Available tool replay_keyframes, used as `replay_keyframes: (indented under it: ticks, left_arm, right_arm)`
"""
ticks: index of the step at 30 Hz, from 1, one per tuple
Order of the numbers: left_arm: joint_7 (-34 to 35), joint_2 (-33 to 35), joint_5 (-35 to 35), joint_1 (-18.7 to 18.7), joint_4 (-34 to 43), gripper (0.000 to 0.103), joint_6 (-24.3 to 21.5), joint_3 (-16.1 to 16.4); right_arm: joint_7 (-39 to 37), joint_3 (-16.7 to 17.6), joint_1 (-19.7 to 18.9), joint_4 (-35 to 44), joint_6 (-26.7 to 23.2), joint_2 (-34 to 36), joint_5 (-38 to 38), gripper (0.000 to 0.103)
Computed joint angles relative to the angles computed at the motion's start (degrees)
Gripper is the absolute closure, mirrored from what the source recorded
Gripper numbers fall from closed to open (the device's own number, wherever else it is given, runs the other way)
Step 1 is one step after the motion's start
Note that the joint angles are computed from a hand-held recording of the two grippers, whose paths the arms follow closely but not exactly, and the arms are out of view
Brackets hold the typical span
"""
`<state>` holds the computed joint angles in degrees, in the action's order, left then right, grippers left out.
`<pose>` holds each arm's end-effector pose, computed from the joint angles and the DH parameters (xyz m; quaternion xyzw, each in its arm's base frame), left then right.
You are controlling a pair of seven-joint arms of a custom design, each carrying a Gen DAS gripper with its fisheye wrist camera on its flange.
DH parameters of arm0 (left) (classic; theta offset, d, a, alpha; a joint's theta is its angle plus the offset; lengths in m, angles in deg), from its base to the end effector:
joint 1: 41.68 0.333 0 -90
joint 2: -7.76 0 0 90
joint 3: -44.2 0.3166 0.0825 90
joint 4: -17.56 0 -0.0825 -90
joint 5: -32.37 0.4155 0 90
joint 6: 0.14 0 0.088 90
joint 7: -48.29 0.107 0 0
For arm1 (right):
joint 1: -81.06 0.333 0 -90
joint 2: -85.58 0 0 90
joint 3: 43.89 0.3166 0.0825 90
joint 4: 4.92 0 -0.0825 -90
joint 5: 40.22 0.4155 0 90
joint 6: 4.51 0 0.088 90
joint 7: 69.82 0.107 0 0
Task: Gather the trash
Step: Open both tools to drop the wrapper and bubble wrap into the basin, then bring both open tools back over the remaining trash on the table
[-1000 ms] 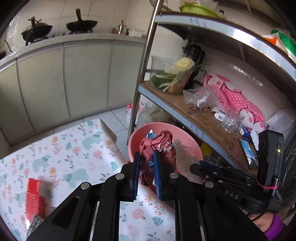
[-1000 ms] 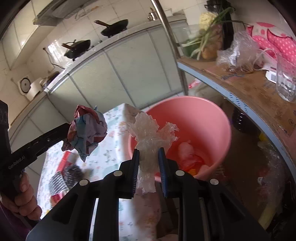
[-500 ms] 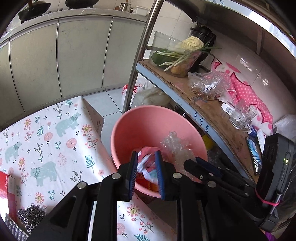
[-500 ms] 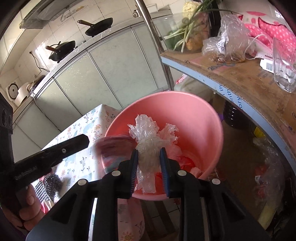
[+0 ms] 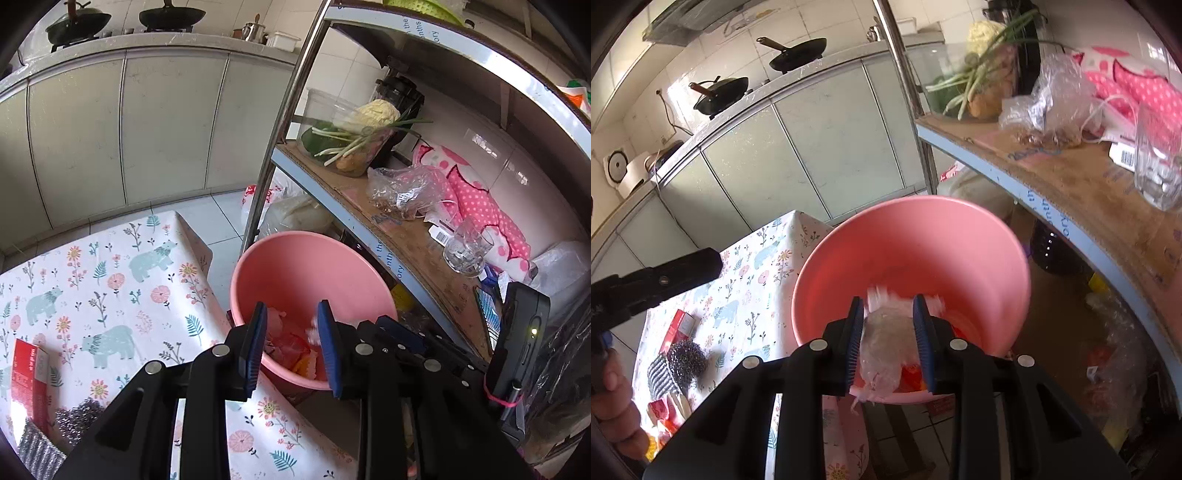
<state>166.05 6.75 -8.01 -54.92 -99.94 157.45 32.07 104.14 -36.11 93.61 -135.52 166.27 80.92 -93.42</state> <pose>0.5694 -0.2416 0.5079 -0.5172 0.7545 -0.3968 0.0763 0.5081 0.2488 0.4407 -0.5612 0.7164 -0.1954 0.3657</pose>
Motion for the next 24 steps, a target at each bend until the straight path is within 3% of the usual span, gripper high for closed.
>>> replay_keyframes:
  ticks: [7, 11, 17, 24]
  left_arm:
    - [2.2, -5.4, -3.3, -0.4, -4.3, 0.076, 0.2, 1.9]
    - [3.4, -9.0, -4.7, -0.9, -7.7, 0.076, 0.2, 3.8]
    - [3.5, -15.2, -4.6, -0.7, -13.2, 0.076, 1.6, 7.2]
    - [-2.6, -21.8, 3.3, 2.2, -19.9, 0.073, 3.9, 10.5]
  right_arm:
    - [2.0, 1.6, -0.3, 0.8, 1.6, -1.1, -4.4, 0.075]
    - [5.7, 2.4, -0.2, 1.9, -1.4, -1.5, -10.4, 0.075]
    - [2.2, 1.9, 0.9, 1.6, 0.5, -2.1, -7.7, 0.075]
    - [-4.0, 3.1, 2.5, 2.8, 0.1, -1.8, -3.5, 0.075]
